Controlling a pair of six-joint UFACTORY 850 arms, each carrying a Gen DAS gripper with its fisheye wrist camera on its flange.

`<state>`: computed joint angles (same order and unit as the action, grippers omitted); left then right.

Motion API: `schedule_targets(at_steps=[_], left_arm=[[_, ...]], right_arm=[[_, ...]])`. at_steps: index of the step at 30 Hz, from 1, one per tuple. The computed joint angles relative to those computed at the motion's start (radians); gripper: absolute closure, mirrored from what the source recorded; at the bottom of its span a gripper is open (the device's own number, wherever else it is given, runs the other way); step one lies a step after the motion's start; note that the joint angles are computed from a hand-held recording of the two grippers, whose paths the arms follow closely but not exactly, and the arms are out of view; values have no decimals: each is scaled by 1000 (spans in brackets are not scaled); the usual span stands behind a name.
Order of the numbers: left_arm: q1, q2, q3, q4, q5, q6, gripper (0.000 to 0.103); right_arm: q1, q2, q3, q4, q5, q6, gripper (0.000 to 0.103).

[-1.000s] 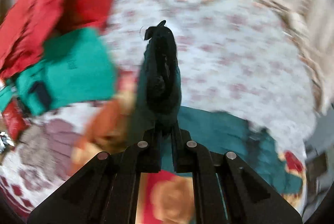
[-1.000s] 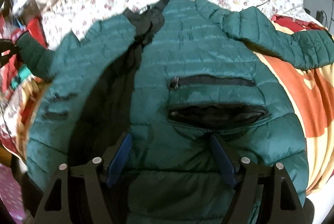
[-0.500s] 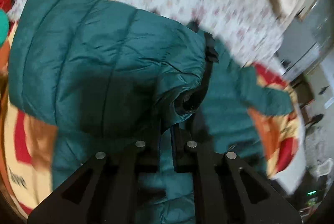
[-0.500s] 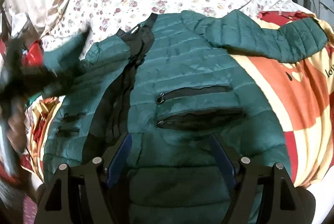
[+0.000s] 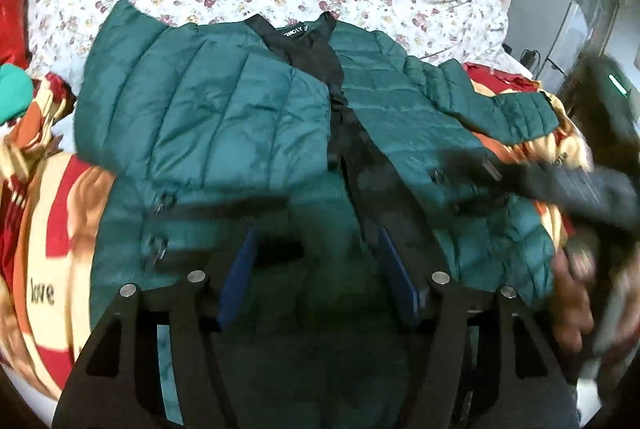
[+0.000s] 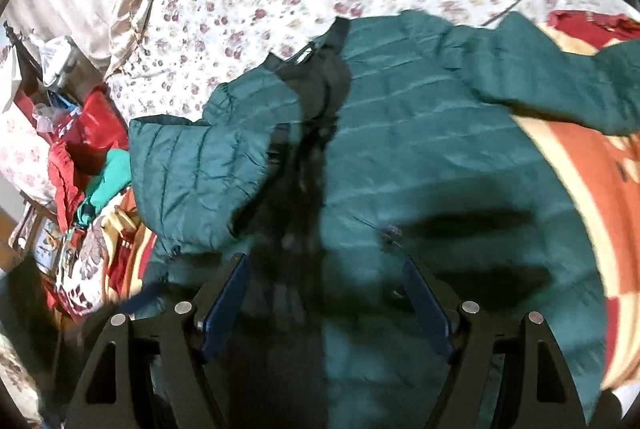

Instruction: Fold large clothes

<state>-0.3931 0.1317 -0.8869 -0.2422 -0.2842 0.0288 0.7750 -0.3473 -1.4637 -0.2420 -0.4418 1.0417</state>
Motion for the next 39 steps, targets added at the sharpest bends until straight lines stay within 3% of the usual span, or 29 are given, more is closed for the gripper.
schedule_targets(at_steps=[3, 5, 8, 11, 12, 14, 15, 17, 19, 22, 24, 26, 32, 39], left_arm=[[13, 55, 59, 76, 15, -95, 40], [43, 71, 84, 17, 17, -73, 40], [81, 80, 102, -52, 27, -41, 40], [108, 94, 121, 7, 52, -123, 40], [113, 96, 124, 33, 56, -153, 40], [124, 104, 133, 66, 64, -190, 40], [128, 106, 137, 97, 67, -221, 40], [130, 108, 143, 144, 73, -273, 40], [130, 108, 147, 164, 78, -300, 40], [114, 111, 150, 270, 82, -401, 40], [100, 111, 151, 376, 86, -499, 40], [95, 102, 147, 376, 84, -493, 40], [75, 70, 136, 460, 78, -565, 40], [56, 42, 126, 605, 66, -705, 40]], right_arm=[[-13, -86, -111, 136, -2, -143, 27], [-21, -149, -192, 202, -21, -215, 27], [-27, -277, -361, 177, -106, -209, 27], [-42, -405, -532, 218, -201, -238, 31], [-43, -458, -610, 224, -253, -249, 51], [-42, -522, -720, 238, -328, -301, 67], [-39, -535, -752, 218, -356, -306, 85], [-45, -511, -734, 226, -336, -334, 97], [-55, -470, -695, 198, -306, -314, 97], [-64, -430, -688, 37, -336, -222, 98], [-77, -425, -710, -56, -394, -170, 98], [-100, -432, -733, -115, -450, -133, 98], [-161, -517, -803, -142, -612, -127, 98], [-199, -520, -688, -66, -538, -86, 96]])
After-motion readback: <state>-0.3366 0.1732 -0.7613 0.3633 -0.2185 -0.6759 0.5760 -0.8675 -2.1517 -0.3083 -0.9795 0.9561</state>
